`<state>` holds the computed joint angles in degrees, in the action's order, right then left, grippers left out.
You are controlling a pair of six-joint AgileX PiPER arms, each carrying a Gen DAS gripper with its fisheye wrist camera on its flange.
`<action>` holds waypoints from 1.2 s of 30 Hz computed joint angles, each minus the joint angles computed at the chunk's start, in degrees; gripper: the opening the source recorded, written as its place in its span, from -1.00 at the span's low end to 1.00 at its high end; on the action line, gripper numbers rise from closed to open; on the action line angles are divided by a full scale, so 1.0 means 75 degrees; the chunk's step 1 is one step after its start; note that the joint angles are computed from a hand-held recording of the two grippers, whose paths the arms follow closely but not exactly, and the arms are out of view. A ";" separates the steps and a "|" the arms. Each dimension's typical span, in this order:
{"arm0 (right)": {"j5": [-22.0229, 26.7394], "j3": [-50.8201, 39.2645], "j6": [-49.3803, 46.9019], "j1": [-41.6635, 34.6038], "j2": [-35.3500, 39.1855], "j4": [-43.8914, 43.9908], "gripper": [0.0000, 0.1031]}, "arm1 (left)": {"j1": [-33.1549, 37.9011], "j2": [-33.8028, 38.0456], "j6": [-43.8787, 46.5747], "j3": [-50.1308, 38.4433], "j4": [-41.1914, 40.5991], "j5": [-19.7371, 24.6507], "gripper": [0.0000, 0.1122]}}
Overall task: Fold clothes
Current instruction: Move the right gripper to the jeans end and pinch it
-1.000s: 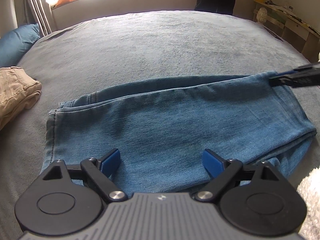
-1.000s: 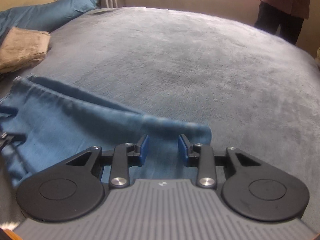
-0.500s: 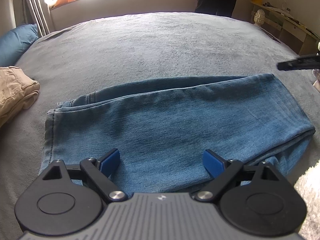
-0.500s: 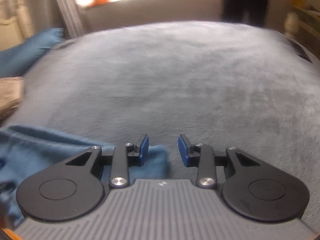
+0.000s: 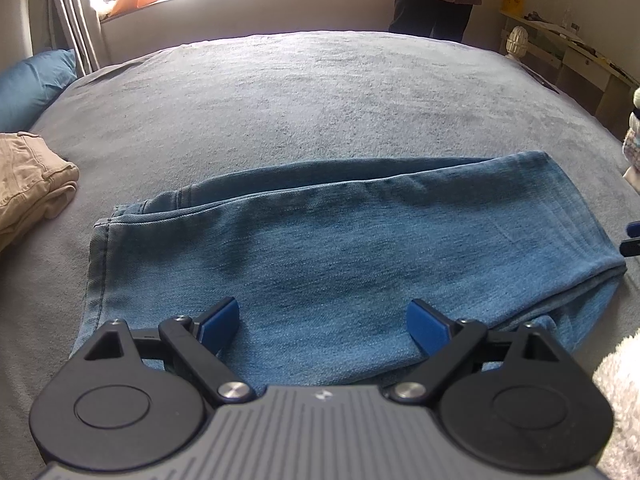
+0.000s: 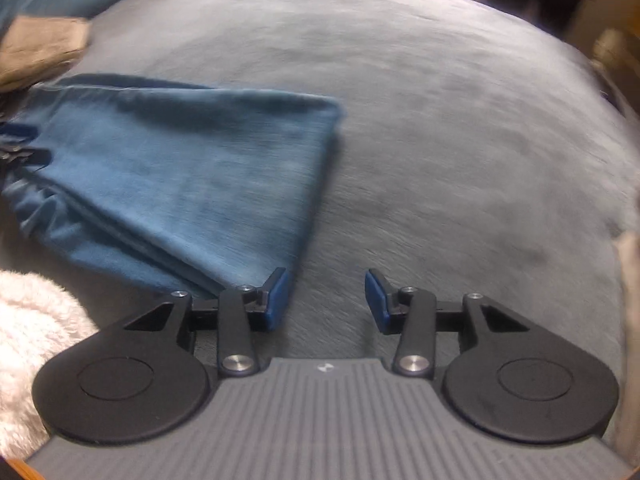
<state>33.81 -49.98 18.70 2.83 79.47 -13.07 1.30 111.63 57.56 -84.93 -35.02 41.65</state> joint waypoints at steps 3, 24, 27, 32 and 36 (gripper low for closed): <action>0.0240 0.0068 0.0675 0.0107 -0.0289 -0.0167 -0.20 | 0.0029 -0.0015 0.0064 0.0012 -0.0073 0.0026 0.64; 0.2775 -0.4248 -0.3855 0.0940 0.2675 0.4682 -0.50 | 0.0143 0.0068 0.0233 -0.0056 -0.0311 0.0205 0.64; 0.3635 -0.5419 -0.4099 0.1229 0.3638 0.4437 -0.50 | 0.0183 0.0109 0.0235 -0.0113 -0.0368 0.0290 0.64; 0.4424 -0.6498 -0.4315 0.1771 0.4530 0.3547 -0.50 | 0.0195 0.0149 0.0225 -0.0167 -0.0389 0.0354 0.64; 0.4641 -0.6661 -0.4418 0.1998 0.4670 0.3220 -0.74 | 0.0196 0.0150 0.0264 -0.0141 -0.0425 0.0325 0.64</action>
<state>68.62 -99.94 -14.43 17.81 114.49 11.07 2.78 112.75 59.54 -85.99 -38.21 44.09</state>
